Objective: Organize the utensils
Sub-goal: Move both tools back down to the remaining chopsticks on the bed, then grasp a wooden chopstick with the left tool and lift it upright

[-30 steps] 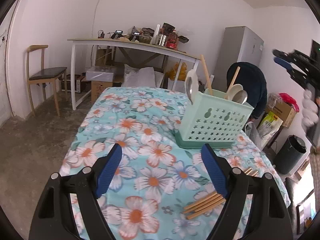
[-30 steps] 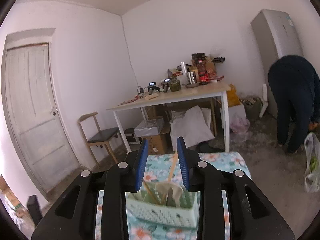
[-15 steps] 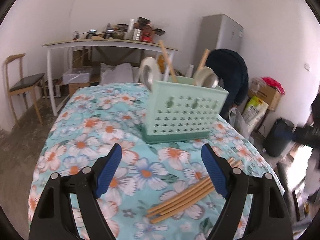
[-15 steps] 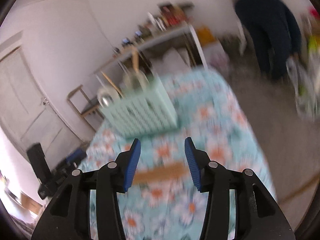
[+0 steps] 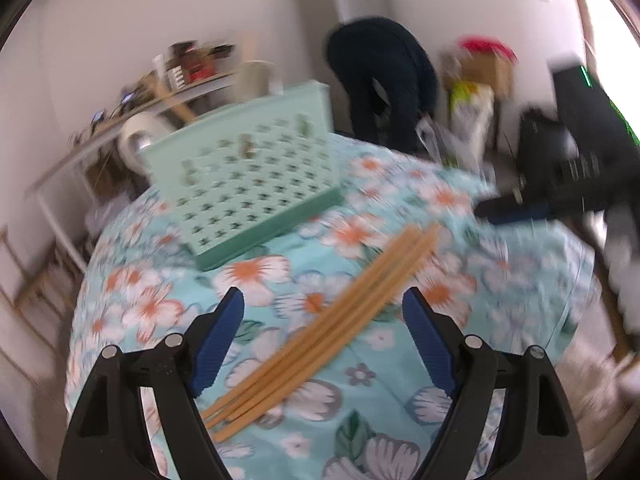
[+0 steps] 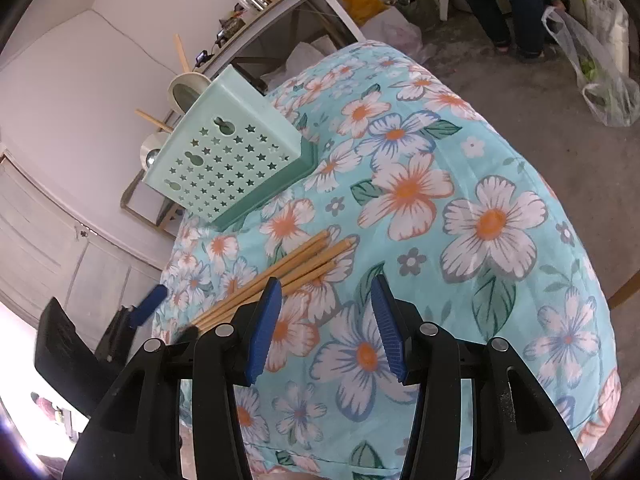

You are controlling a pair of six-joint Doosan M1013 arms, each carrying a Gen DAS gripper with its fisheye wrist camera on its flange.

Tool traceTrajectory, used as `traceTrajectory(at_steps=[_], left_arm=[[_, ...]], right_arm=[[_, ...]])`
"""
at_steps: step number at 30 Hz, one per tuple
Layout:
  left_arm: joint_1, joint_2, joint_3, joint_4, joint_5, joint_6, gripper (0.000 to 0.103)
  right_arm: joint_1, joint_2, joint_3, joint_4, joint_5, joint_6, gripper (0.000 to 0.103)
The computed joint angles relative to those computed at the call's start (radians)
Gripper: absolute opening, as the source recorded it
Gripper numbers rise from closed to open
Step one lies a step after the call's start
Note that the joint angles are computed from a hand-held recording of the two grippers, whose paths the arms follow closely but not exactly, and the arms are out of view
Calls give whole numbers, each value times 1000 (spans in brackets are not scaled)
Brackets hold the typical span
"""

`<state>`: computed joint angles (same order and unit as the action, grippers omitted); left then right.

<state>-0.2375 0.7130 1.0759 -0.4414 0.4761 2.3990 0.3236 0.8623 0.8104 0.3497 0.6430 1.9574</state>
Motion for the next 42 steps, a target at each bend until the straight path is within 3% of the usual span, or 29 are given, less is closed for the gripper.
traceTrajectory(at_steps=[6,13,19,26,35,42], left_arm=[[-39,-3,37,65,-68,189,56],[-62,26,3,127,-61,259,29],[-76,52,-26,194,-52,291,15],[-86,76,-60,259,-41,271,10],[-90,74,-55,250,-48,293,10],[-82,46,-34,202,24,285,10]], right_arm=[[-12,6,10,59,-13,-29,46],[-23,2,36,136,-28,-74,46],[-34,2,47,191,-36,-104,46],[-39,4,51,220,-39,-131,46],[-40,1,57,229,-44,-136,46],[-40,-3,68,240,-53,-143,46]])
